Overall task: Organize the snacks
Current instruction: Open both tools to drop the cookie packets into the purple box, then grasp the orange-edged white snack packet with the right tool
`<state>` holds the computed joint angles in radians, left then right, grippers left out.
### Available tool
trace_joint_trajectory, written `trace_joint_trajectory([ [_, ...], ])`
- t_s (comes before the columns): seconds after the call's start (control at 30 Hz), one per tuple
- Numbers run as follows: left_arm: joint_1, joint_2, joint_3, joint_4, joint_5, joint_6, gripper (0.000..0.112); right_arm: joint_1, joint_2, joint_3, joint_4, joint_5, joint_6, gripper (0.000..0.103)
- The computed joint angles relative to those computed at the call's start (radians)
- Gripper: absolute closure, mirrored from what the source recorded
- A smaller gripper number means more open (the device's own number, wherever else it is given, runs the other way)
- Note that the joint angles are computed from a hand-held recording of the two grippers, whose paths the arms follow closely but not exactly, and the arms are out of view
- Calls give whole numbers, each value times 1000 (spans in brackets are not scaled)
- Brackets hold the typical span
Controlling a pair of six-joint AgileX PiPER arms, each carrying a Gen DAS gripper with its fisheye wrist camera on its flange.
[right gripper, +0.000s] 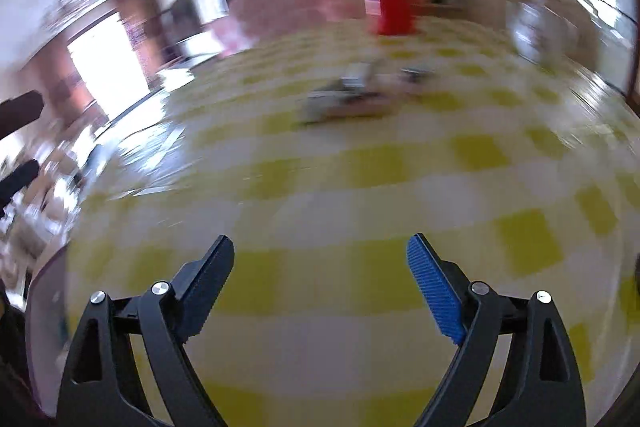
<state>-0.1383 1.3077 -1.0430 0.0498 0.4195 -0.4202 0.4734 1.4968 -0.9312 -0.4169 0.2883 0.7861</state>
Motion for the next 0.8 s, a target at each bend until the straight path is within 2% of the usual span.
trace_joint_trajectory([
  [0.1,-84,255,-161,205,-5,-229,11,-171,25,12,238,-33,-219,17],
  [0.23,-98,507,-361,112,-28,-246,11,-296,87,1,638,-85,-611,17],
  [0.3,-104,599,-462,166,-22,-319,11,-336,122,-33,824,-96,-810,17],
  [0.37,-98,650,-509,226,-50,-410,11,-351,173,-112,942,-69,-948,17],
  [0.43,-88,693,-541,325,-73,-549,11,-358,253,-226,955,-48,-959,17],
  [0.5,-67,716,-530,338,-130,-568,11,-345,338,-363,846,-28,-847,17],
  [0.6,-36,748,-583,272,-76,-489,11,-333,502,-640,708,81,-706,17],
  [0.7,-14,727,-560,313,-94,-550,11,-309,694,-940,649,175,-676,17],
  [0.8,1,749,-604,214,-55,-452,11,-274,870,-1240,515,301,-565,17],
])
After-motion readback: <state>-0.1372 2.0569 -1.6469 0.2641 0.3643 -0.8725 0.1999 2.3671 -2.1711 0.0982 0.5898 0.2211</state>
